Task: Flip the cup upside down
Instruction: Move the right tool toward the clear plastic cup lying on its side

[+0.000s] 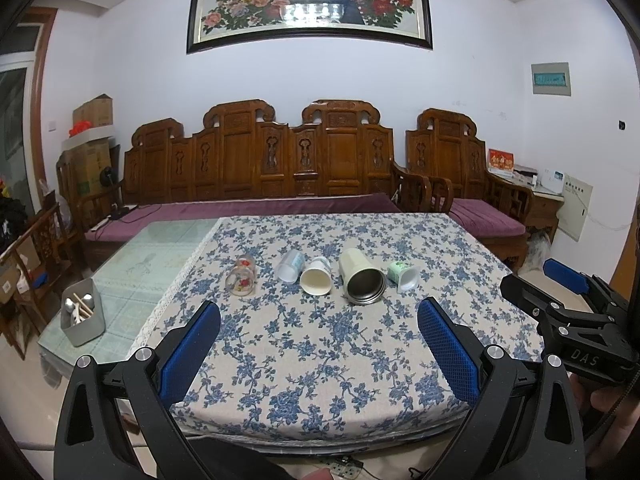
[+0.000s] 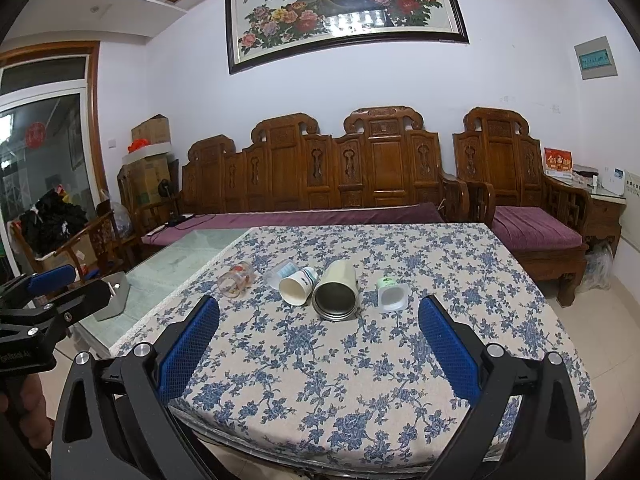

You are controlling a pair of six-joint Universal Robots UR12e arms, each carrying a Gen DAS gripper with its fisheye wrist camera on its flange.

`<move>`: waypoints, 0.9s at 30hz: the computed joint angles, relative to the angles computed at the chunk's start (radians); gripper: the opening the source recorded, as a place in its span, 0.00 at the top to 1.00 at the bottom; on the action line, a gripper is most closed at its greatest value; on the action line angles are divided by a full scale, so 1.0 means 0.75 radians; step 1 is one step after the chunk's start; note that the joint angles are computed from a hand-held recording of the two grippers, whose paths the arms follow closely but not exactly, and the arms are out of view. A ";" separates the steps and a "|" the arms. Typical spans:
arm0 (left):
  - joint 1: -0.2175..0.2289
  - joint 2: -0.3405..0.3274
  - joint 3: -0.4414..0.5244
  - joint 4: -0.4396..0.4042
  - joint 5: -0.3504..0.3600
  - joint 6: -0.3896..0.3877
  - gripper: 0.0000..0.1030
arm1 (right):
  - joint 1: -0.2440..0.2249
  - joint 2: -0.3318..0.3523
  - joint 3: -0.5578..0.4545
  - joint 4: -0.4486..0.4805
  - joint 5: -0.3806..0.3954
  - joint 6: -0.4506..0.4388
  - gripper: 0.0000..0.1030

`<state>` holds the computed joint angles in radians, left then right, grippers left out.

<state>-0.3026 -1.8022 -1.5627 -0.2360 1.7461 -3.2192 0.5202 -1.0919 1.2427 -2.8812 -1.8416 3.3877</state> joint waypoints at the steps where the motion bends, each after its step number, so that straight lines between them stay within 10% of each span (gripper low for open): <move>1: 0.002 -0.004 0.005 -0.012 -0.005 0.002 0.08 | -0.004 0.004 -0.004 0.008 0.012 0.006 0.03; 27: 0.116 -0.371 0.534 -0.491 -0.148 0.267 0.08 | -0.121 0.390 -0.547 0.459 0.210 -0.106 0.14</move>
